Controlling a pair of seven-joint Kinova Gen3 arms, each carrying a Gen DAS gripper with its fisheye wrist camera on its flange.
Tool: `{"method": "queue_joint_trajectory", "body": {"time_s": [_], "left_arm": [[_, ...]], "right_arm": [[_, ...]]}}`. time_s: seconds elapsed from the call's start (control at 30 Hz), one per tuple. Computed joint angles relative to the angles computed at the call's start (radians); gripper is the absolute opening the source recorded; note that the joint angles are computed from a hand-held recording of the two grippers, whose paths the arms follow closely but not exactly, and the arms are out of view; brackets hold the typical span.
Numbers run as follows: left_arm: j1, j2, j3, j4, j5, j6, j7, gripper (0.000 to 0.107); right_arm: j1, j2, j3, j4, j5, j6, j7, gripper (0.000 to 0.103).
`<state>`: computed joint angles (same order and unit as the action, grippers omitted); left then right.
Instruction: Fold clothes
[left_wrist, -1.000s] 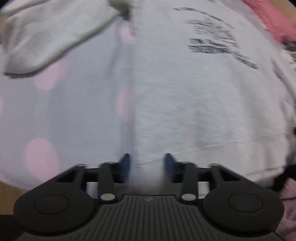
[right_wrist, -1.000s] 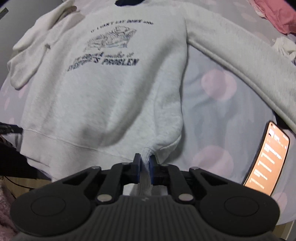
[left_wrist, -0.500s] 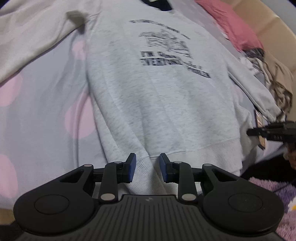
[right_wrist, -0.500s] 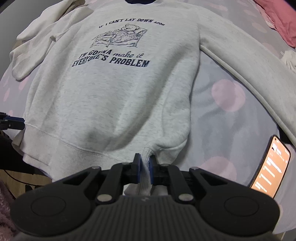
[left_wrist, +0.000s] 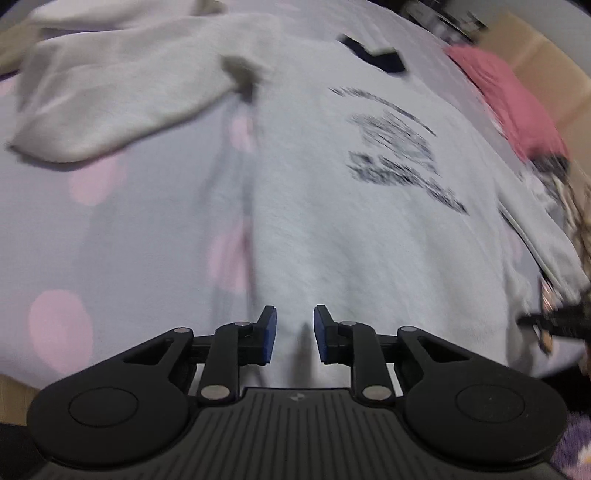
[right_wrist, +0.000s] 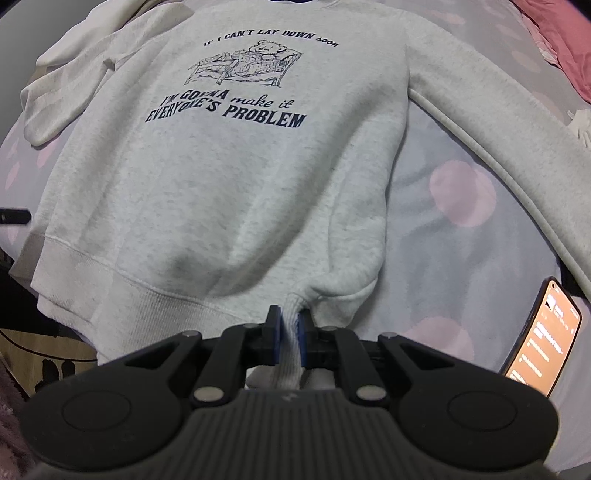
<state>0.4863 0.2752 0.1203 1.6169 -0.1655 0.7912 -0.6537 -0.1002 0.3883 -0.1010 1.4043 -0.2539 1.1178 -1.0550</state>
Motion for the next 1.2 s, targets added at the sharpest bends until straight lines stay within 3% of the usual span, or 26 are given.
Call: {"method": "queue_joint_trajectory", "body": {"time_s": [0.1,0.2,0.47,0.53,0.6,0.73,0.87,0.93,1.0,1.03,1.1,1.2], "left_arm": [[-0.019,0.017,-0.005,-0.016,0.033,0.060,0.024,0.017],[-0.077,0.013,0.021,0.010,0.133,0.025,-0.049,0.016],[-0.135,0.007,0.031,0.066,0.285,-0.054,-0.106,0.017],[-0.147,-0.004,0.034,0.086,0.320,-0.082,-0.116,0.024],[-0.139,-0.007,0.029,0.089,0.316,-0.089,-0.110,0.043],[-0.115,0.025,0.021,0.041,0.276,-0.016,-0.092,0.045],[-0.129,0.048,0.026,0.030,0.299,0.010,-0.112,0.045],[-0.139,0.074,0.031,0.017,0.316,0.028,-0.130,0.042],[-0.148,0.087,0.032,0.017,0.335,0.026,-0.144,0.025],[-0.152,0.086,0.032,0.020,0.345,0.022,-0.150,0.024],[-0.155,0.068,0.032,0.025,0.351,0.016,-0.162,0.009],[-0.189,0.016,0.042,0.043,0.398,0.005,-0.210,0.005]], "right_arm": [[0.003,-0.003,-0.001,0.008,-0.004,-0.008,0.004,0.011],[0.003,-0.006,-0.001,0.016,-0.005,-0.015,0.005,0.011],[-0.008,-0.006,-0.001,0.017,0.006,-0.020,0.002,0.011],[-0.009,-0.004,0.001,0.013,0.008,-0.016,-0.002,0.011],[-0.011,-0.004,0.002,0.010,0.014,-0.009,-0.005,0.011],[-0.012,-0.002,0.002,0.011,0.017,-0.012,-0.006,0.011],[-0.013,-0.003,0.000,0.017,0.017,-0.024,-0.008,0.011],[-0.015,-0.001,0.000,0.016,0.019,-0.024,-0.008,0.012],[-0.017,0.005,0.001,0.015,0.021,-0.025,-0.013,0.012],[-0.018,0.010,0.001,0.014,0.021,-0.024,-0.017,0.012],[-0.017,0.017,0.005,0.009,0.020,-0.016,-0.035,0.011],[0.016,0.021,0.007,-0.018,-0.020,0.033,-0.057,0.011]]}}
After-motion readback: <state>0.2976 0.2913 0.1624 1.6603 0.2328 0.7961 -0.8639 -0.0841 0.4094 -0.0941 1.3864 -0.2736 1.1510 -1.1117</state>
